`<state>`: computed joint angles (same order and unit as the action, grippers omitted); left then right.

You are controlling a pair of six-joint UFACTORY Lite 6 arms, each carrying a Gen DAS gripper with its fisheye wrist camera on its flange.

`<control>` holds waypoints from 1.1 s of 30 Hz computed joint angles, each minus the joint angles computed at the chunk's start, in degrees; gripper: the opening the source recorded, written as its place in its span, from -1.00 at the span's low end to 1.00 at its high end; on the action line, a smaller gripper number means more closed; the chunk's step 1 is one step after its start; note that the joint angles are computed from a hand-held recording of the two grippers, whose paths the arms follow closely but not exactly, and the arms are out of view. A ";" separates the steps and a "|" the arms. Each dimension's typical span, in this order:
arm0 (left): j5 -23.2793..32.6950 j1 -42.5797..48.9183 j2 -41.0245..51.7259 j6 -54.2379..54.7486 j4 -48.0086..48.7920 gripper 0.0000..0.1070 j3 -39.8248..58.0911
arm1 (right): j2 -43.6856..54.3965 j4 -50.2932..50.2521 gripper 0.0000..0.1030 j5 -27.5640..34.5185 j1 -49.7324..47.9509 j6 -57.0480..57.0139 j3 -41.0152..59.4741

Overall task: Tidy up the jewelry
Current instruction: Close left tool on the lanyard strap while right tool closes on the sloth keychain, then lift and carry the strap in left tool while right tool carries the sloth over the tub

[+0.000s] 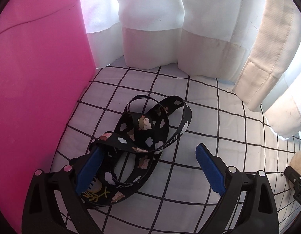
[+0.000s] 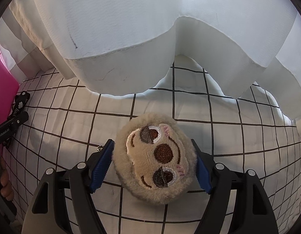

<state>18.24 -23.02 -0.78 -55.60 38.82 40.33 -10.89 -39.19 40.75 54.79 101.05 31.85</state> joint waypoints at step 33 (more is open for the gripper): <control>13.10 -14.46 -19.32 -4.02 -2.87 -0.94 -5.72 | -3.20 -1.89 0.01 11.04 15.36 11.17 2.18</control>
